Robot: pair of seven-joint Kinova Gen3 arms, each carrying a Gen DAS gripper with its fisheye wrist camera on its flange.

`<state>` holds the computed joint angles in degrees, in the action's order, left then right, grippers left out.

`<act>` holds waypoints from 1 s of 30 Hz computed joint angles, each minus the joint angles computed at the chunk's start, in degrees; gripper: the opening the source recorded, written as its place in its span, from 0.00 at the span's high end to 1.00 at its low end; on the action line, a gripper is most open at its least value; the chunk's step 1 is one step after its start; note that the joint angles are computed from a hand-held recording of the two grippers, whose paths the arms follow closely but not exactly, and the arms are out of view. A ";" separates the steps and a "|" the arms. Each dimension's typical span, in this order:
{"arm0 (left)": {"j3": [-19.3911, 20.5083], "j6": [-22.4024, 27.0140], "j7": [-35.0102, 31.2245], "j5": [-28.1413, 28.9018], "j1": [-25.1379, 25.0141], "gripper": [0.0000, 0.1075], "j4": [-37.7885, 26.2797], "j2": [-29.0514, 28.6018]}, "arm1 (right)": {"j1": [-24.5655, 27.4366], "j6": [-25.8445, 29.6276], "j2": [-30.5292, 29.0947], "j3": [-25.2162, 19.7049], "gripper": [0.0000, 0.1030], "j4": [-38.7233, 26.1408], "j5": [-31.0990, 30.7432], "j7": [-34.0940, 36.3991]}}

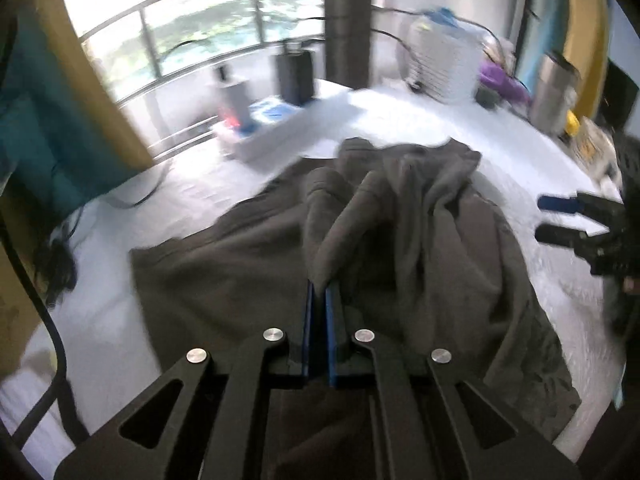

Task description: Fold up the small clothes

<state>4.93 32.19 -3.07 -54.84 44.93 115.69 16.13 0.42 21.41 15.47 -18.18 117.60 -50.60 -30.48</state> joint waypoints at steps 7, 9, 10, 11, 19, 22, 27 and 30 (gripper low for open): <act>-3.29 -7.03 13.45 -5.33 -2.20 0.95 6.58 -2.91 | -5.82 -1.04 1.22 0.50 0.30 -2.35 6.55 -6.98; -4.11 -5.66 17.48 -7.82 -1.78 0.95 7.56 -3.81 | -7.32 -1.48 1.76 0.65 0.30 -2.83 9.07 -9.86; -3.57 -5.08 19.58 -9.54 -2.27 0.95 8.21 -4.32 | -7.50 -1.59 2.03 0.34 0.30 -3.02 9.90 -10.82; -3.31 -3.83 20.90 -10.63 -2.43 0.95 8.52 -4.61 | -7.83 -1.66 2.26 0.21 0.30 -3.19 10.87 -11.93; -1.18 -5.48 18.32 -10.03 -9.49 0.95 10.67 -6.61 | -7.77 -2.13 2.70 -1.48 0.30 -3.85 16.20 -17.59; 1.59 -11.67 14.14 -8.28 -13.48 0.80 11.58 -7.18 | -7.39 -2.21 2.68 -2.03 0.30 -3.95 17.10 -18.37; -0.98 -13.27 9.77 -4.69 -11.01 0.39 8.66 -4.03 | -6.47 -2.60 2.59 -3.14 0.30 -3.68 17.43 -18.65; 2.93 -9.67 2.78 0.29 -14.24 0.39 5.47 -1.27 | -5.75 -2.81 2.30 -3.85 0.30 -3.41 17.17 -18.33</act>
